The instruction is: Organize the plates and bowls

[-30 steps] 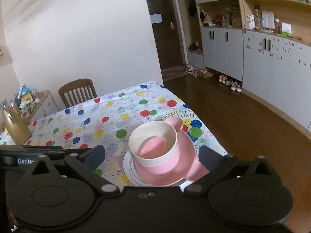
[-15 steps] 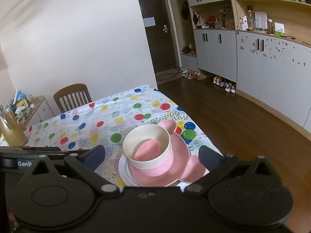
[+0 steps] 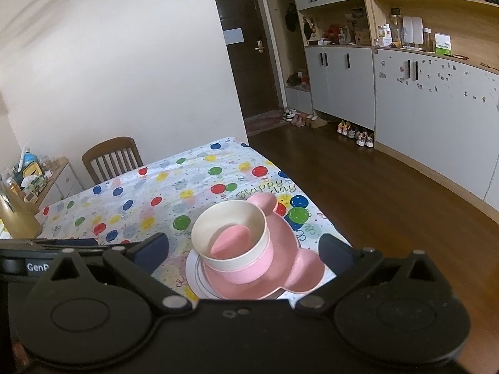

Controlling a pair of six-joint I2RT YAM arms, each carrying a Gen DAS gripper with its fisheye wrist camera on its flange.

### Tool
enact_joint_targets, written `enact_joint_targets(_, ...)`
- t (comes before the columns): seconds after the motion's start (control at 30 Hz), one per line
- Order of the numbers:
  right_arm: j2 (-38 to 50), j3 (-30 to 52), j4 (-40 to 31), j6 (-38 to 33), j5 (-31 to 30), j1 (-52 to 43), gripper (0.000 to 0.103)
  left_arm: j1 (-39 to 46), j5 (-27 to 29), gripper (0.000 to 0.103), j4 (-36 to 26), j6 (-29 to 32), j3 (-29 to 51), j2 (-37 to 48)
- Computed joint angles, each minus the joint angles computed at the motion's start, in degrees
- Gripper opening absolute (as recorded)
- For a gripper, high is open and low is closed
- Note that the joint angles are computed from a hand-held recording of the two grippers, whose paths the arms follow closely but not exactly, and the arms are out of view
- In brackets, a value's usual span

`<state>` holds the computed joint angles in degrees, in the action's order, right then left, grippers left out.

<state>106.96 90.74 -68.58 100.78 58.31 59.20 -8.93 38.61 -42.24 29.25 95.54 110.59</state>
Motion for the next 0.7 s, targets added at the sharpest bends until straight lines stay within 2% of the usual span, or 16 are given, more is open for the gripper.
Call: enact_joint_targets(0.7,1.53,2.11,-3.55,1.81,-0.01,0.27,0.103,0.02,0.43,0.103,-1.54,-0.79,2.49,2.35)
